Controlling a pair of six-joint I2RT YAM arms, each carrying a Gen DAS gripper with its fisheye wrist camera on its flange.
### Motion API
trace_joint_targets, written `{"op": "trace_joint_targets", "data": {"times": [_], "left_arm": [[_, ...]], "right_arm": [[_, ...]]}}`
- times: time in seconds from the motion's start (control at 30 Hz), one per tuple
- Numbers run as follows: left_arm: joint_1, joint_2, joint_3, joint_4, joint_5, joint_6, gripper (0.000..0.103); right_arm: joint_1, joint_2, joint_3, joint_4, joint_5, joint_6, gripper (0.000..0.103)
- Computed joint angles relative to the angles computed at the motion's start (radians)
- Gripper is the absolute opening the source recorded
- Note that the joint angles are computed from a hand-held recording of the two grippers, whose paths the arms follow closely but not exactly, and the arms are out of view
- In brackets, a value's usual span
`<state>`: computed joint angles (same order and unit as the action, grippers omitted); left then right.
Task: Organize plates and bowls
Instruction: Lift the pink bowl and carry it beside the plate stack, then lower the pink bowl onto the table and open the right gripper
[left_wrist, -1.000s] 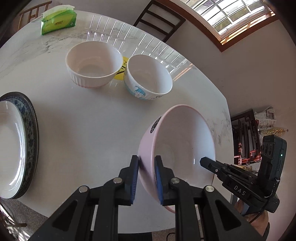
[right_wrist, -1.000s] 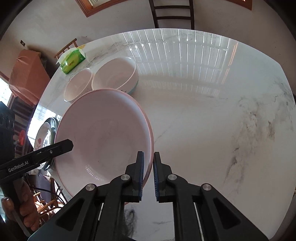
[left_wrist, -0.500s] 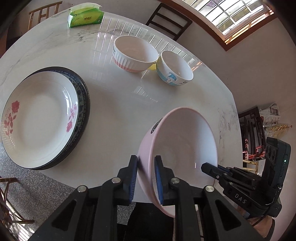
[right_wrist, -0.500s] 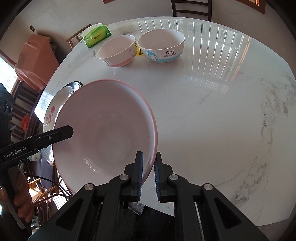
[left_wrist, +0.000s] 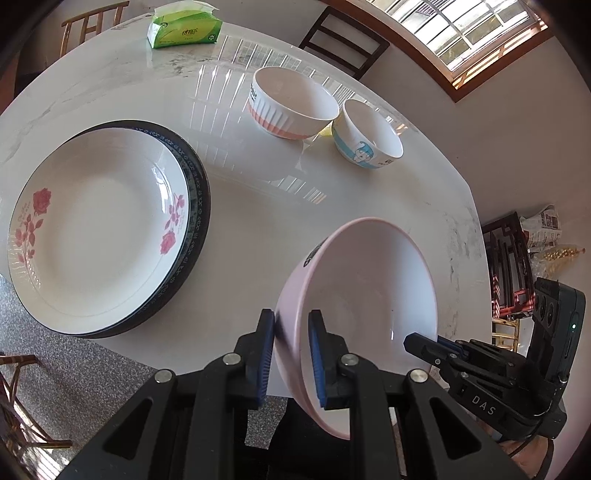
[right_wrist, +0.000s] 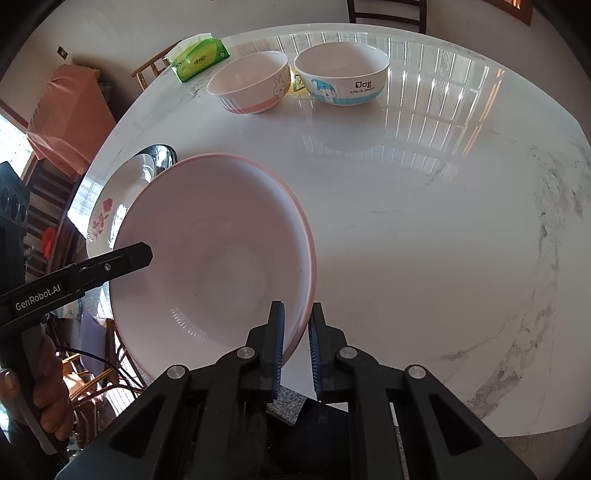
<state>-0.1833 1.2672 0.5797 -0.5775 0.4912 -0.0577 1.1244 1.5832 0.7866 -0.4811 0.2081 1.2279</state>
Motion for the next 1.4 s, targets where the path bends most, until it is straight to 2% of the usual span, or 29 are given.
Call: {"op": "trace_joint_targets", "data": {"times": [0.17, 0.33, 0.47, 0.53, 0.77, 0.9, 1.07, 1.13, 1.2, 1.4], "left_arm": [[0.020, 0.051, -0.012, 0.041, 0.012, 0.022, 0.018], [0.008, 0.033, -0.050, 0.109, 0.005, 0.038, 0.018], [0.017, 0.001, -0.093, 0.174, 0.010, 0.080, 0.025], [0.026, -0.018, -0.109, 0.198, -0.002, 0.092, 0.028], [0.097, -0.023, -0.104, 0.184, 0.044, 0.168, 0.029], [0.099, -0.104, -0.120, 0.188, 0.012, 0.195, 0.029], [0.051, -0.189, -0.122, 0.221, -0.082, 0.193, 0.029], [0.034, -0.190, -0.116, 0.242, -0.109, 0.188, 0.029], [0.023, -0.184, -0.108, 0.261, -0.133, 0.190, 0.029], [-0.020, -0.127, -0.067, 0.310, -0.217, 0.200, 0.029]], "right_arm": [[0.004, 0.031, 0.015, -0.001, 0.007, -0.005, 0.013], [0.013, 0.019, -0.001, 0.018, 0.029, -0.004, 0.014], [0.044, -0.024, -0.040, 0.058, 0.087, 0.010, 0.019], [0.056, -0.068, -0.070, 0.082, 0.124, 0.016, 0.026], [0.047, -0.183, -0.150, 0.143, 0.148, 0.027, 0.027], [0.037, -0.237, -0.189, 0.171, 0.155, 0.026, 0.027], [0.004, -0.257, -0.182, 0.163, 0.146, 0.007, 0.028], [-0.015, -0.255, -0.172, 0.170, 0.131, -0.008, 0.037], [-0.032, -0.240, -0.147, 0.166, 0.121, -0.023, 0.042], [-0.111, -0.195, -0.095, 0.187, 0.042, -0.072, 0.043]]}}
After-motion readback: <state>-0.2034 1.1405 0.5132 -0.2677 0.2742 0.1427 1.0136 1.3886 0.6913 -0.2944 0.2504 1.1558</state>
